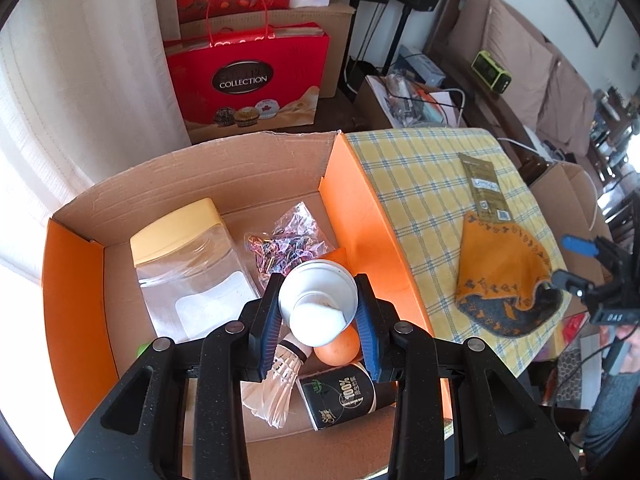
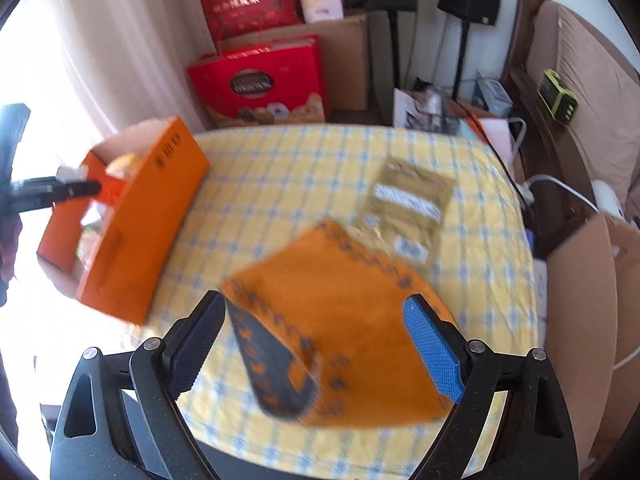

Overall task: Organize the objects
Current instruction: 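Lower the tube into the box and open the left gripper, then withdraw the left gripper from the box back over the table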

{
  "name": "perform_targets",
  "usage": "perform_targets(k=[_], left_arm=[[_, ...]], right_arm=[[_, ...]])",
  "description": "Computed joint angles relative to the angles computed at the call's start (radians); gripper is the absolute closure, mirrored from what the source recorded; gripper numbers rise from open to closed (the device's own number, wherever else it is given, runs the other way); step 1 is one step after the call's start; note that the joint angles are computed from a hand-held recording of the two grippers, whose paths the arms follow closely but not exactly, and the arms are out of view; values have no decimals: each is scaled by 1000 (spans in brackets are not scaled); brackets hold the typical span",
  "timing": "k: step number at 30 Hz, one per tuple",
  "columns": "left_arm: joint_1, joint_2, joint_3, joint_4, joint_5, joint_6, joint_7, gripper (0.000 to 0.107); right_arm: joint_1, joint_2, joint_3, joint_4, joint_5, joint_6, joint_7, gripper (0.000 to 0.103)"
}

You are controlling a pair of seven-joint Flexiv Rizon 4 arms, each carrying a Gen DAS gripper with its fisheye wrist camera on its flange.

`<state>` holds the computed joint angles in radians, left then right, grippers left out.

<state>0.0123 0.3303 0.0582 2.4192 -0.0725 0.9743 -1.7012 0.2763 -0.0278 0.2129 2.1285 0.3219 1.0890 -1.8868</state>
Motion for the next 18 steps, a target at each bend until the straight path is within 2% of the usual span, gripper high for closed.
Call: perform_targets(k=[7, 11, 12, 15, 18], left_arm=[[13, -48, -18, -37, 25, -23, -23, 75], [15, -62, -16, -49, 27, -2, -60, 74], [14, -62, -14, -50, 26, 11, -67, 73], [21, -60, -19, -60, 46, 25, -92, 60], [42, -39, -42, -75, 122, 17, -156, 55]], right_arm=[[-26, 23, -18, 26, 48, -8, -22, 11], [-28, 35, -22, 28, 77, -8, -43, 11], [-27, 39, -22, 30, 81, -5, -46, 11], [-24, 46, -25, 30, 93, -4, -53, 11], [-22, 54, -28, 32, 105, 4, -57, 11]])
